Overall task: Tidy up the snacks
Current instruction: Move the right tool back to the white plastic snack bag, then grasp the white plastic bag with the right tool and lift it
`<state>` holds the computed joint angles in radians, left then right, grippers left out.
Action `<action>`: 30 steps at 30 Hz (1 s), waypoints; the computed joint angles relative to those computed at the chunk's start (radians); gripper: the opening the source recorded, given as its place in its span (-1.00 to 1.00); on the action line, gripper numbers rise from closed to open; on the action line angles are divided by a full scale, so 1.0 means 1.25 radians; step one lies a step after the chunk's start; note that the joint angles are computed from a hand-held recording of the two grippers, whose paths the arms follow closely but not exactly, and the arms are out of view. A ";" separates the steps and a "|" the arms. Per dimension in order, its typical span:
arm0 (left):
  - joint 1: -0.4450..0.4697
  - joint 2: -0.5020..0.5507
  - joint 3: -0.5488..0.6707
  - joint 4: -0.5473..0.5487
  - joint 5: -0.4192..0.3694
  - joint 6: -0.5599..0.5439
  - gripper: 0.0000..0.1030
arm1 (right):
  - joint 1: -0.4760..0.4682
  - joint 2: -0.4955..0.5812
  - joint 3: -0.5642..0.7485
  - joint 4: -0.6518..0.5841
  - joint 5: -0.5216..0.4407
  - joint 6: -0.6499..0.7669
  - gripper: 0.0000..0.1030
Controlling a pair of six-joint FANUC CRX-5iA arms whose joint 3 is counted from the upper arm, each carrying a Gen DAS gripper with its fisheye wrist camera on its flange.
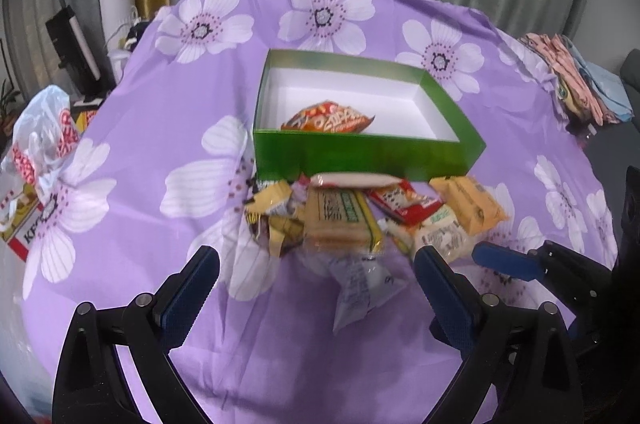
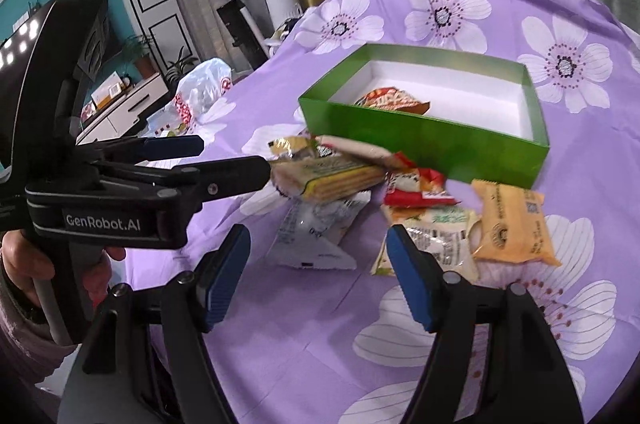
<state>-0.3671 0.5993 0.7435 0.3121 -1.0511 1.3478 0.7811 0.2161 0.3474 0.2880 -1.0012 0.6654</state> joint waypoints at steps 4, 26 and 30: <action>0.004 0.001 -0.015 0.008 -0.010 -0.001 0.90 | 0.002 0.013 0.014 -0.016 -0.014 0.014 0.38; 0.024 0.117 0.036 0.174 -0.124 -0.040 0.62 | -0.032 0.116 0.103 -0.123 -0.049 0.083 0.23; 0.026 0.134 0.048 0.200 -0.147 -0.046 0.13 | -0.044 0.122 0.113 -0.169 -0.045 0.101 -0.25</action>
<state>-0.3351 0.7665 0.8039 0.5626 -1.2342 1.2909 0.7263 0.3681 0.4890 0.0767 -1.0570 0.7911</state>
